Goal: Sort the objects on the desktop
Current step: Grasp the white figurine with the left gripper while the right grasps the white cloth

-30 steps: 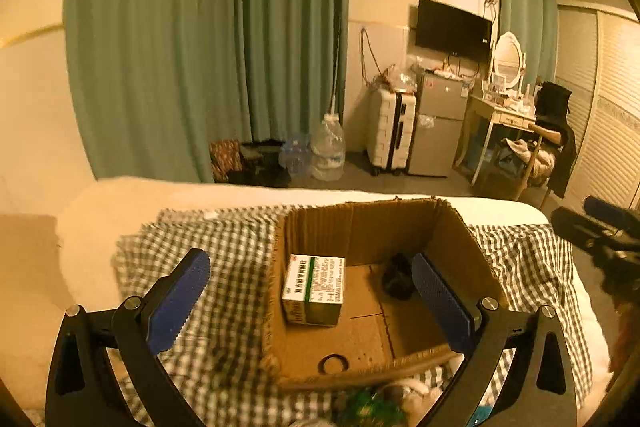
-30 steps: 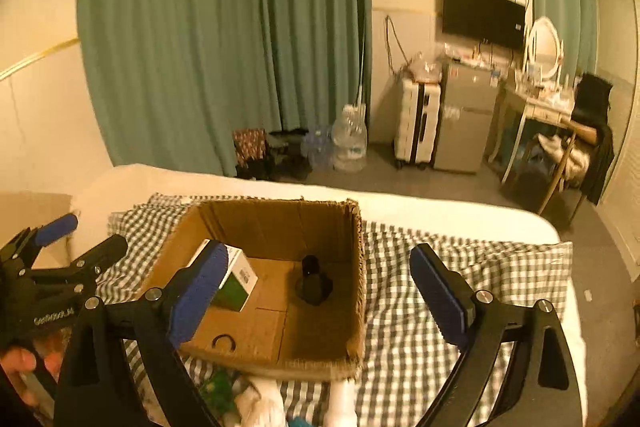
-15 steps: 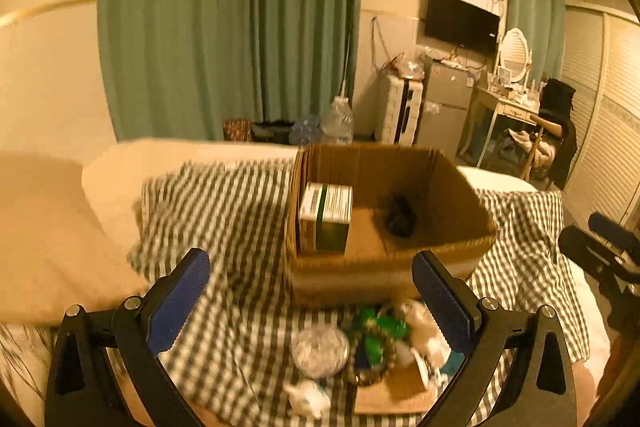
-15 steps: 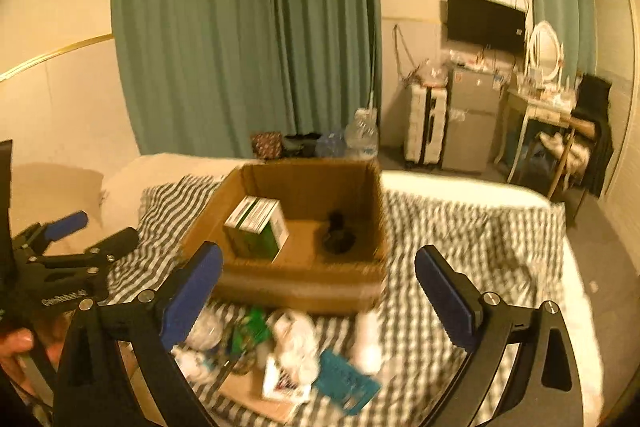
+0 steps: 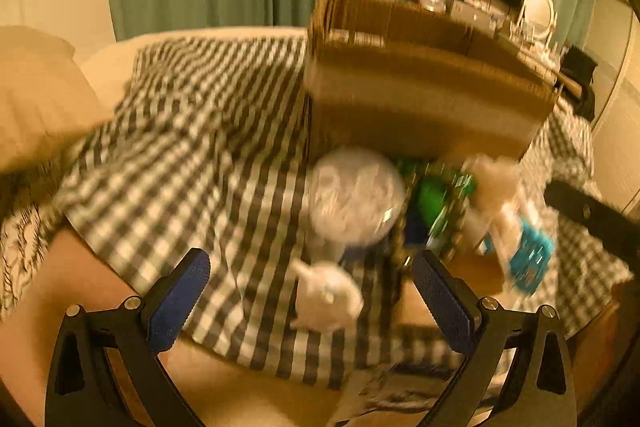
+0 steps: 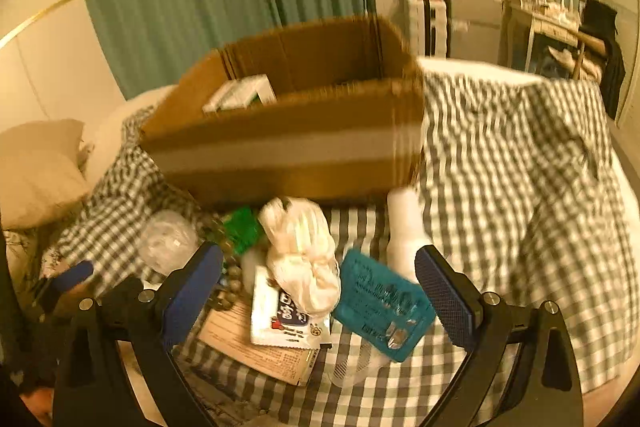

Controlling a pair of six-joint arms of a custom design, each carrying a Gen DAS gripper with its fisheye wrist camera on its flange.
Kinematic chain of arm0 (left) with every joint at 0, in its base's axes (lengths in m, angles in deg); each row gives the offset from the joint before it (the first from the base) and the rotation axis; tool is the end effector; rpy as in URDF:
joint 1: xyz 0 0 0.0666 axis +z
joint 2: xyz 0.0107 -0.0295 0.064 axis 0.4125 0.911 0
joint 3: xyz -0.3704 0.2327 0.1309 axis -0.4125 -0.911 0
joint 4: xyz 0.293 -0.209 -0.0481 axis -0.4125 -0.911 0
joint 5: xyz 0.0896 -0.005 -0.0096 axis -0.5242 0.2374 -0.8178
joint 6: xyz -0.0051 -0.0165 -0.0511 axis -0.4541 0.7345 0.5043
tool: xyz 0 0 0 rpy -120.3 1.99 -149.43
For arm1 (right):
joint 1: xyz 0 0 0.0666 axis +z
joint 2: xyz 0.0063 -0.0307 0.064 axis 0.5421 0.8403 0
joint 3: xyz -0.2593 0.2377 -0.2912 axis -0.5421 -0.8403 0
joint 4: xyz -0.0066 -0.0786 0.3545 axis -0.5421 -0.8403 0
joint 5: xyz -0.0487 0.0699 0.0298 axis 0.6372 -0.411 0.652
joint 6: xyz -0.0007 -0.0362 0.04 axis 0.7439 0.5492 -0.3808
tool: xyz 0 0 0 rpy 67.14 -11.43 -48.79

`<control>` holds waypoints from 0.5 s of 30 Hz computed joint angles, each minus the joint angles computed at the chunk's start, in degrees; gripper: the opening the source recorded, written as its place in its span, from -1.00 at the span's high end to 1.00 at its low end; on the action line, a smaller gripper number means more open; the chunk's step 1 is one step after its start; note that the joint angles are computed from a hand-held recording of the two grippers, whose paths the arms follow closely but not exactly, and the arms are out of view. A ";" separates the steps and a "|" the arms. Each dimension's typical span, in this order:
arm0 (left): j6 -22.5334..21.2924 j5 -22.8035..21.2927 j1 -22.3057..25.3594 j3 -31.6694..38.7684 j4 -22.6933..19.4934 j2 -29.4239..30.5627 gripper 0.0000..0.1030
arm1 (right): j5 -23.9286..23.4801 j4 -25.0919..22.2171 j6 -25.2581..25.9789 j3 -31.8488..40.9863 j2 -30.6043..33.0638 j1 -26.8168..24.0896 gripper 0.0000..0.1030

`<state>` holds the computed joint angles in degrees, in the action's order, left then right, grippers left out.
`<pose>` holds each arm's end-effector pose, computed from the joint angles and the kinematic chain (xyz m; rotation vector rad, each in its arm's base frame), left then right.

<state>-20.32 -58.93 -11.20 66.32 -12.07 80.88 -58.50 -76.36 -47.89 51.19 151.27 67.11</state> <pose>0.3856 -0.2542 0.3516 -0.4409 2.3983 0.0754 0.5006 0.3397 0.3755 -0.3823 2.3730 0.3850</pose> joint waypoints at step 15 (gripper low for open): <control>-1.38 7.42 1.62 -3.31 5.70 4.13 -0.43 | -2.65 -2.07 2.20 5.01 6.79 -0.35 -0.32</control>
